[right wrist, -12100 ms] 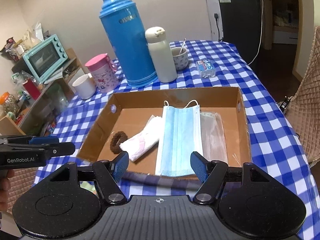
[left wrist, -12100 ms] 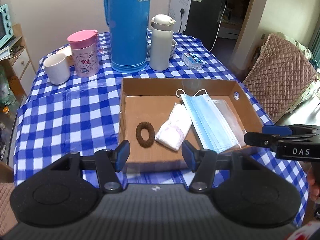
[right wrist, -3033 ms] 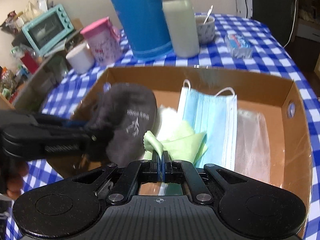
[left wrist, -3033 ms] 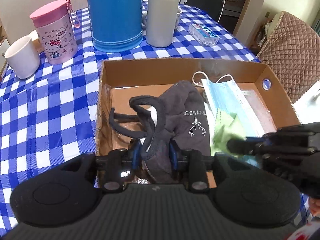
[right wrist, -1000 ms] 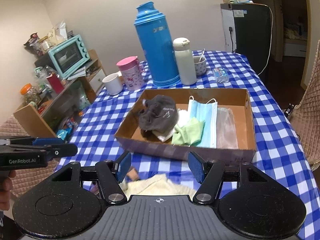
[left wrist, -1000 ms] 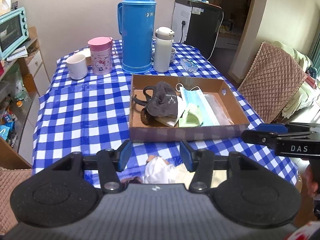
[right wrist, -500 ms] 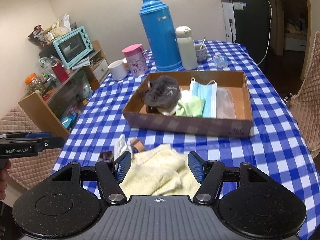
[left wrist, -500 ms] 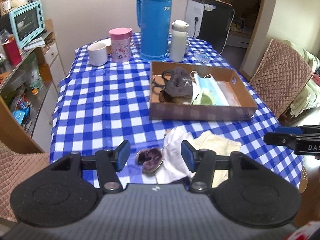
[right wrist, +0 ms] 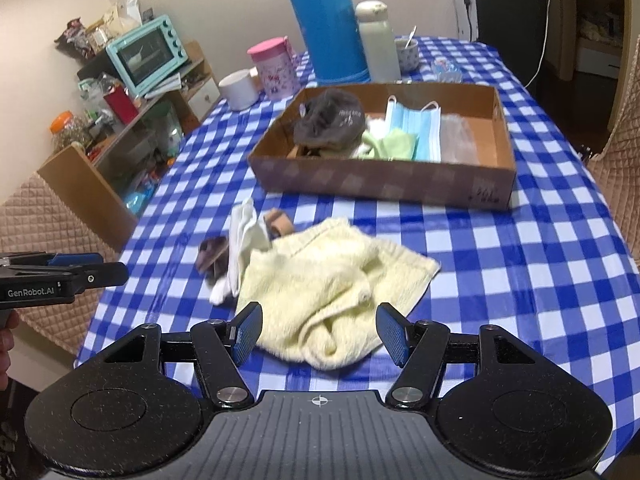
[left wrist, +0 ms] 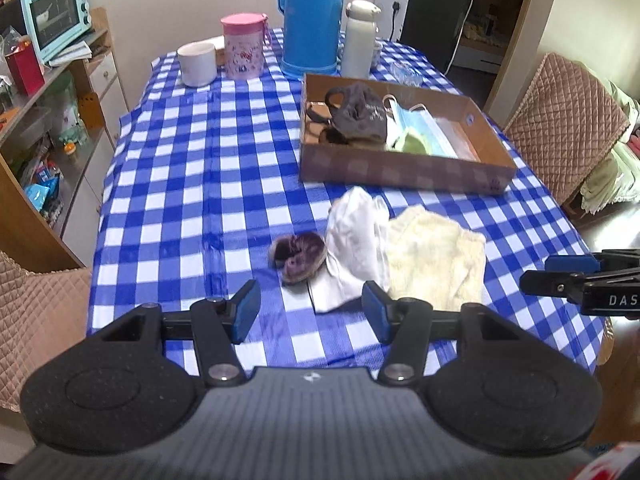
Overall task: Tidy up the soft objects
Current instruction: 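Move both open grippers back to the remaining pile, then grasp the purple velvet scrunchie with the left gripper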
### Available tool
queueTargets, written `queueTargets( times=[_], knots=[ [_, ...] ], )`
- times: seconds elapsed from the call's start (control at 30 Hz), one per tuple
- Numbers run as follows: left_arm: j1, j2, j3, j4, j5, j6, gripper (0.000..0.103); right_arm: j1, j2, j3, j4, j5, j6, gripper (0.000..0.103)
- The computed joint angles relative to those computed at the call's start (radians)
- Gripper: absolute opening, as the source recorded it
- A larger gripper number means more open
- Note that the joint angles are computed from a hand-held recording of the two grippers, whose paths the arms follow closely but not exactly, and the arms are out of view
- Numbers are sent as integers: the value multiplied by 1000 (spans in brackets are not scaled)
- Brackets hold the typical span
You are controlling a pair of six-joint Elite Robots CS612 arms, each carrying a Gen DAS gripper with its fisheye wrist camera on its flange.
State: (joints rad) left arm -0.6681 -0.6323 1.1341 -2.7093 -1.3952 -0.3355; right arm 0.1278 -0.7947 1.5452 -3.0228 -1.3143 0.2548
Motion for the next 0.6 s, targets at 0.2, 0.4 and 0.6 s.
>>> queueTargets(
  times=[0.2,0.4,0.6],
  knots=[
    [-2,4,3,3,-11,14,53,4,9,-8,20,6,-16,63],
    [0,14,-12,12,-19,25,53,9,24,-27,26,26,-34,63],
    [2,31,-39,33,-17,33,53,14,47,-64,41,51,-61,63]
  ],
)
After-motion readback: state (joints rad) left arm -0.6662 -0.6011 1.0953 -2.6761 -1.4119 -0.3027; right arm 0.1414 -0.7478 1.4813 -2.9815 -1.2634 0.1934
